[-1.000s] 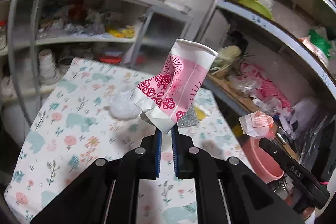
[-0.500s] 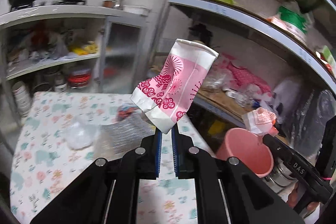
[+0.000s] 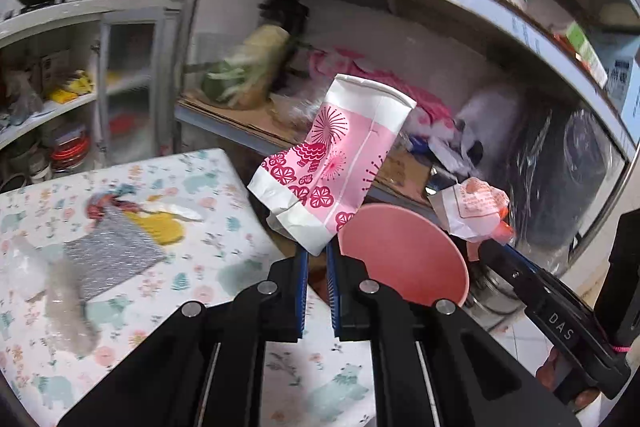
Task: Collect trash
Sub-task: 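Carry packet and orange bag over the pink bucket and open both tools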
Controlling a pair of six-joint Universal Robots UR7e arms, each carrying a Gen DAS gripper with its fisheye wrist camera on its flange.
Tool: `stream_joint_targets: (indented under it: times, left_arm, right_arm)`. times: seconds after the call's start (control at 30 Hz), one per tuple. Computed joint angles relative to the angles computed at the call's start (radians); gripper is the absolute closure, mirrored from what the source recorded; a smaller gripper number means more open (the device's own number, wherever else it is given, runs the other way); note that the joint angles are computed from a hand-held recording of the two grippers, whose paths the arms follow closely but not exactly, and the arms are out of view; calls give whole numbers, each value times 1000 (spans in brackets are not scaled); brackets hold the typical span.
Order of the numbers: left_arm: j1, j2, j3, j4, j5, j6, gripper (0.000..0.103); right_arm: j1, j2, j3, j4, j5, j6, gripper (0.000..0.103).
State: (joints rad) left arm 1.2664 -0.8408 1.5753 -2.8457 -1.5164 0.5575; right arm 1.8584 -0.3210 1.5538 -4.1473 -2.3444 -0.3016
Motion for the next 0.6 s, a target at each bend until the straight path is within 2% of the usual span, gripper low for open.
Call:
stream_joint_targets:
  times: [0.33, 0.6]
  left_arm:
    - [-48, 70, -34, 54, 8, 39, 95]
    - [-86, 125, -45, 78, 16, 129, 95]
  right_arm:
    - [-47, -39, 78, -64, -13, 54, 91]
    - [-91, -67, 128, -69, 2, 120, 91]
